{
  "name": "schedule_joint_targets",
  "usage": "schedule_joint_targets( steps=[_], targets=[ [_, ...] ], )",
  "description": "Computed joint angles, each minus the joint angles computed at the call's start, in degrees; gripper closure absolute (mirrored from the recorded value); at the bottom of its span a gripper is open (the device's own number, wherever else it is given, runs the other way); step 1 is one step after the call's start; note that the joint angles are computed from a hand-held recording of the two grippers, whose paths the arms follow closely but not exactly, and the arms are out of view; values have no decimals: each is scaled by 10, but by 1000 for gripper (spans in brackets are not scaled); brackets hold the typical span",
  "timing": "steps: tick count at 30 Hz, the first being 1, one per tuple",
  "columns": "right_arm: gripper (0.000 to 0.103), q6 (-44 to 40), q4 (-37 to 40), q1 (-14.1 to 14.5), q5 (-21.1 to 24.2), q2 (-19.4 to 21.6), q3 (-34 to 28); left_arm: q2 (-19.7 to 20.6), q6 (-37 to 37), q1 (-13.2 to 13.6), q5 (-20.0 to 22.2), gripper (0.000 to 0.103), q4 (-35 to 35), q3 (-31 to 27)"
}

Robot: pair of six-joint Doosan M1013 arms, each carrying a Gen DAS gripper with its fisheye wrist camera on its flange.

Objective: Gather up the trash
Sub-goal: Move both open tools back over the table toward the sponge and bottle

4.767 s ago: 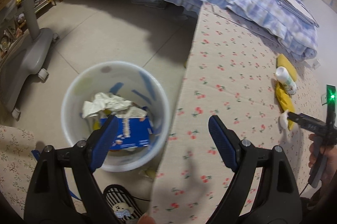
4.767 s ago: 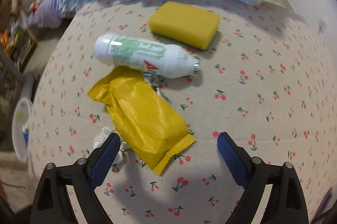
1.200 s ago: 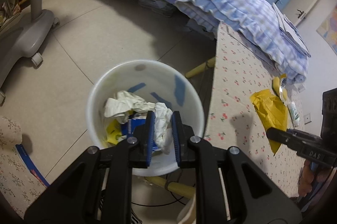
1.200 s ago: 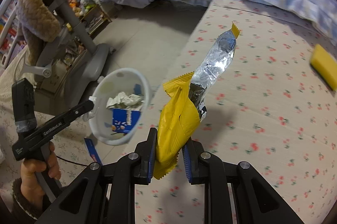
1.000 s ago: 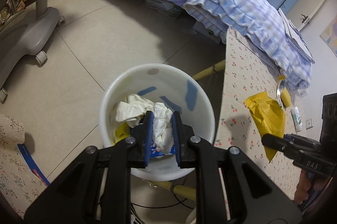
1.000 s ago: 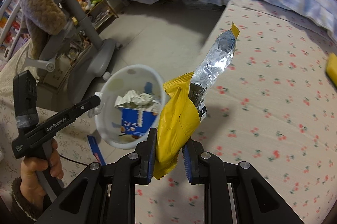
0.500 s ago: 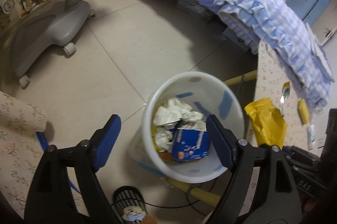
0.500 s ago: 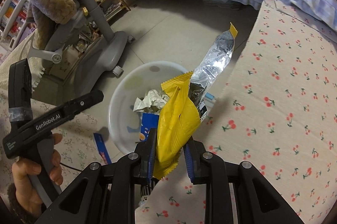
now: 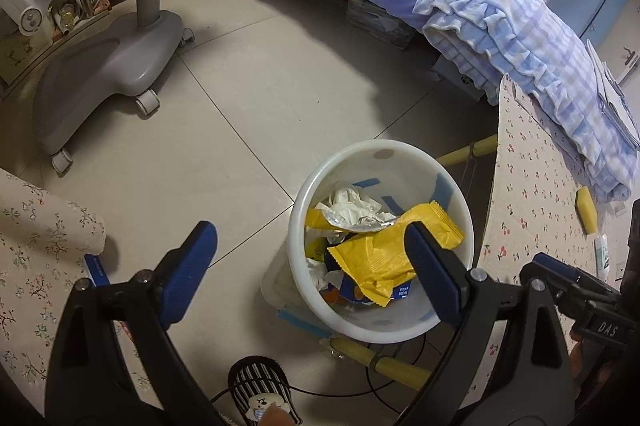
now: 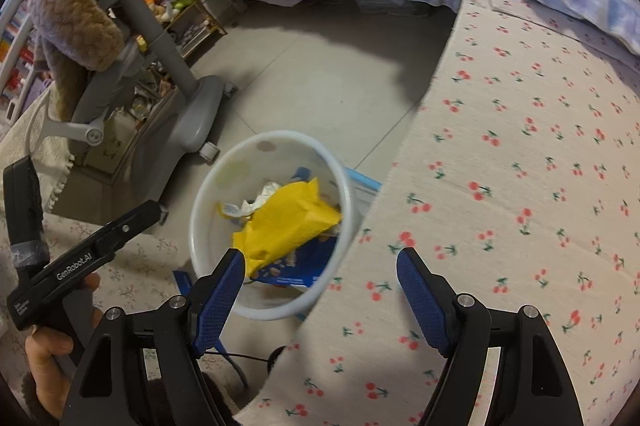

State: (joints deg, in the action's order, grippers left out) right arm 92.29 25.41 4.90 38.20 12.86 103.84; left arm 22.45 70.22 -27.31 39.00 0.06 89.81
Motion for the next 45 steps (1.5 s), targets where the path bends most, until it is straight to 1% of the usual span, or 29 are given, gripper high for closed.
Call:
schedule_joint_targets(
  steps=[5,7,9,15,20,21,22,24,27,29,31,36,38,40,42,45],
  targets=[
    [23,34,-37,-5,-4,-15,11,-3,5,-4,-2,8,3,2],
    [22,52,-56,-9,-7,-24,17,-4,7,-8,-4,6,7,3],
    [18,69,-76,-12,-12,-33,23,-6,8,-11,-6,2,12,4],
    [14,146,-157,-31,-32,-68,52,-9,30,-20,-8,1,2,5],
    [13,193,-211,-59,-40,-98,78,-9,32,-36,-12,1,3,0],
    [11,197,-217,-64,-40,-103,82,-9,32,-39,-13,1,3,-1],
    [5,204,-225,-71,-42,-108,88,-8,35,-44,-13,1,3,-3],
    [1,221,-243,-85,-51,-120,101,-7,33,-52,-14,1,8,-6],
    [1,260,-293,-99,-79,-142,125,-6,24,-72,-24,1,24,-10],
    [0,286,-335,-107,-80,-155,135,-5,23,-82,-30,1,27,-13],
    [0,277,-335,-119,-73,-161,138,-3,25,-93,-35,1,27,-17],
    [0,233,-298,-161,-62,-181,155,6,31,-123,-43,1,21,-30],
    [0,213,-281,-180,-62,-187,164,10,25,-138,-47,1,29,-35],
    [0,210,-284,-195,-57,-190,169,11,21,-149,-55,1,34,-37],
    [0,201,-281,-217,-48,-191,173,15,29,-160,-56,1,29,-43],
    [0,162,-247,-258,-35,-188,175,25,42,-174,-48,1,21,-57]
  ],
)
